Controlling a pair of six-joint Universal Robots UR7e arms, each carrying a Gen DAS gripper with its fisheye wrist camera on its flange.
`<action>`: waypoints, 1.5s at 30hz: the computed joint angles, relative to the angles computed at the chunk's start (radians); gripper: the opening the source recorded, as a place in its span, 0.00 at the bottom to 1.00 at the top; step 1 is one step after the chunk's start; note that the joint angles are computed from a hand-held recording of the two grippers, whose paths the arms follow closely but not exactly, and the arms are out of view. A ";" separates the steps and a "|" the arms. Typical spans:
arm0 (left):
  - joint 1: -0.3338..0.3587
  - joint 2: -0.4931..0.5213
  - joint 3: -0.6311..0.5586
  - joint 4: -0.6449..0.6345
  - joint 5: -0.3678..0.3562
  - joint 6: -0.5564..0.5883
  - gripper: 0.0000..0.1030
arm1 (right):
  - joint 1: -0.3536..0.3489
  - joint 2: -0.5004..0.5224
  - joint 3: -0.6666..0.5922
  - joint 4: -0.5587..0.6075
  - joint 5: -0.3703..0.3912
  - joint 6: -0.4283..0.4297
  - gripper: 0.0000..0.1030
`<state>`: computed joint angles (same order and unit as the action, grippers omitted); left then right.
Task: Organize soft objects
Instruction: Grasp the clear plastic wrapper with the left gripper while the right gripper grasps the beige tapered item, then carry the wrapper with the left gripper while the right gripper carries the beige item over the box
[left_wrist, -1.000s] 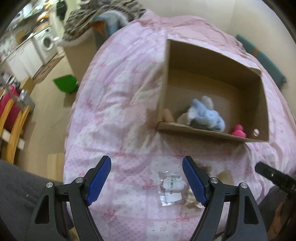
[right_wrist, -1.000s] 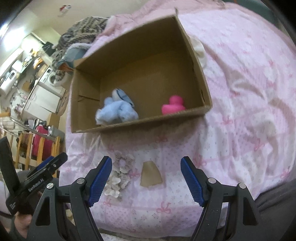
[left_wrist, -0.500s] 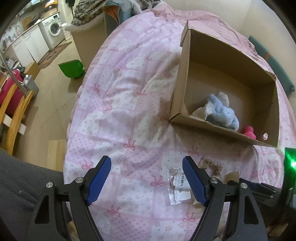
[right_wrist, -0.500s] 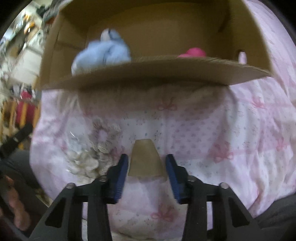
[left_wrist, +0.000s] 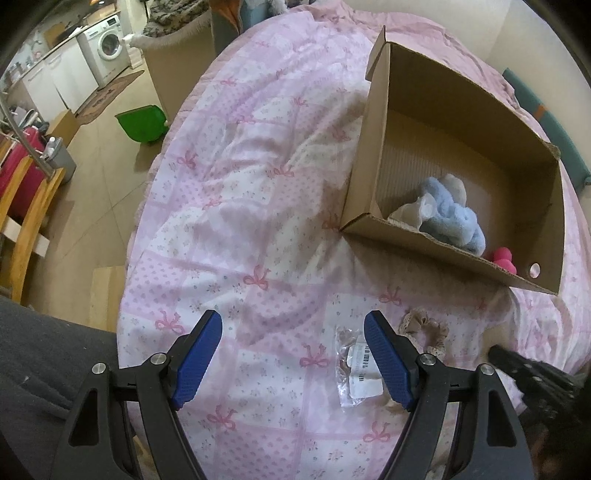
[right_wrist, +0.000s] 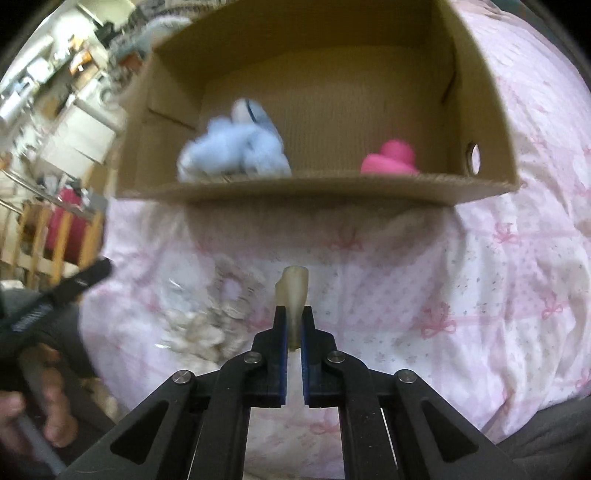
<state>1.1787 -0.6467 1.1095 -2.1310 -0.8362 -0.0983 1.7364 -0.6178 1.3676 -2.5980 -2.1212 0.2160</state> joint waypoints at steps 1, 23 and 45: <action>0.003 0.005 -0.009 0.019 -0.006 -0.007 0.75 | 0.006 -0.005 0.009 -0.021 0.003 -0.008 0.07; 0.016 0.130 -0.142 0.333 -0.125 -0.028 0.54 | 0.001 -0.044 0.064 -0.101 0.054 -0.027 0.07; 0.018 0.076 -0.095 0.216 -0.084 -0.005 0.12 | 0.007 -0.015 0.032 -0.066 0.009 -0.023 0.07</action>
<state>1.1968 -0.5708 1.0145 -1.9155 -0.9204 -0.1029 1.7438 -0.6330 1.3993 -2.6644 -2.1125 0.1933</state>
